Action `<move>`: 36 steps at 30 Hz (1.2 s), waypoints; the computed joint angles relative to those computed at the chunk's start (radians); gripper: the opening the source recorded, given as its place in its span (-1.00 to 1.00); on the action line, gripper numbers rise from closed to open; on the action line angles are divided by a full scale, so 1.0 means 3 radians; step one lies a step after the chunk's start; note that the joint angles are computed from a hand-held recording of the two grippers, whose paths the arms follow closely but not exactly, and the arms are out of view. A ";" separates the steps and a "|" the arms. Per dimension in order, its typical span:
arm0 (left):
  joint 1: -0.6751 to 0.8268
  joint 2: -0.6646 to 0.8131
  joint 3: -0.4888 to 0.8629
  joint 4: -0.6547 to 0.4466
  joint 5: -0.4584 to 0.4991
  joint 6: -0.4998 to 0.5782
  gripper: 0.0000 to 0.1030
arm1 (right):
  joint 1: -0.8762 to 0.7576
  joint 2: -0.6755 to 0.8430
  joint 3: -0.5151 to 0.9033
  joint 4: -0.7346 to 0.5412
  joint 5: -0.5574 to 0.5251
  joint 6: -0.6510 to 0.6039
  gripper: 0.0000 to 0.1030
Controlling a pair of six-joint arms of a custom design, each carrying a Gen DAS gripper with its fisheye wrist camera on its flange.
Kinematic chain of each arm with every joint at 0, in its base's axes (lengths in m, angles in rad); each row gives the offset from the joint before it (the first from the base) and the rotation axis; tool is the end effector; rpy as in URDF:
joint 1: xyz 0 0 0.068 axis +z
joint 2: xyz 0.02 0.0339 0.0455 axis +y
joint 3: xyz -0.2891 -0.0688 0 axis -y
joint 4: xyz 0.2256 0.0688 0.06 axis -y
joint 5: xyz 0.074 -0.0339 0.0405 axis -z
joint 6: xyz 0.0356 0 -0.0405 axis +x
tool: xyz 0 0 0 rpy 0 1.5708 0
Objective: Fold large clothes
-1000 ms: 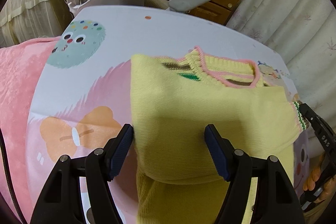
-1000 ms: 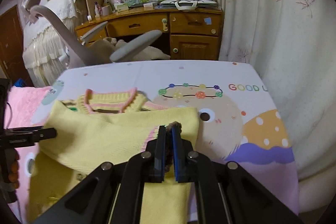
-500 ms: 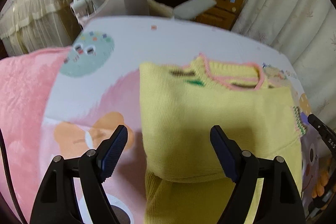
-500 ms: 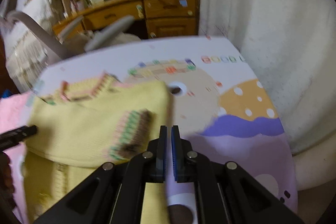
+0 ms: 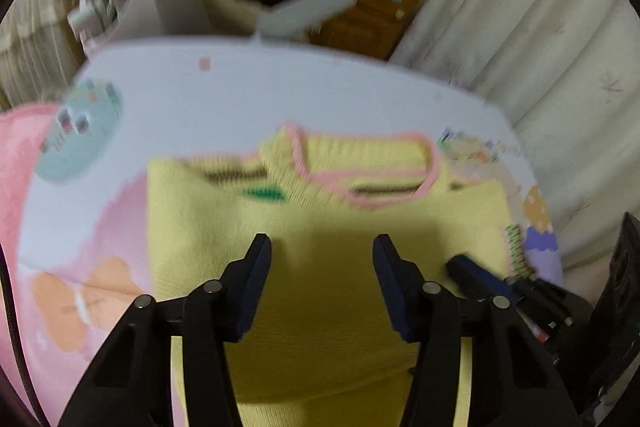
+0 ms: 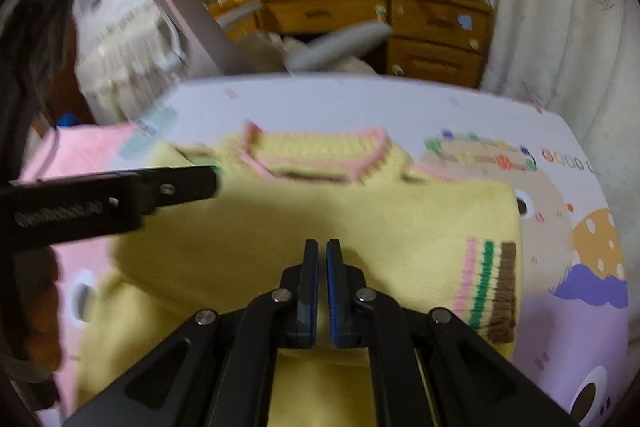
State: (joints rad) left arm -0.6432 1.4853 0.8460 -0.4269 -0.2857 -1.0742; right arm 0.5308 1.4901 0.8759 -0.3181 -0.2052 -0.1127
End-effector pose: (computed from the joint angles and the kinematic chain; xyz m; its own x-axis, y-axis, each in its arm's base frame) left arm 0.2176 -0.1506 0.2204 -0.7438 -0.4967 -0.4472 -0.3936 0.8663 -0.3075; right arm 0.2382 0.1483 0.2333 -0.6206 -0.4920 -0.6106 -0.6744 0.7322 0.0956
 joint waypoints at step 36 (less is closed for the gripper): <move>-0.1567 0.0422 0.2152 -0.3199 -0.1194 -0.1932 0.71 | -0.1294 -0.0853 0.1029 -0.2111 -0.0933 -0.1091 -0.61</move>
State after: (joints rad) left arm -1.1134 1.6120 1.4915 -1.3865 -0.6438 -1.6537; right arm 0.1426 1.2341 1.1847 -0.9513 -0.4850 -0.4399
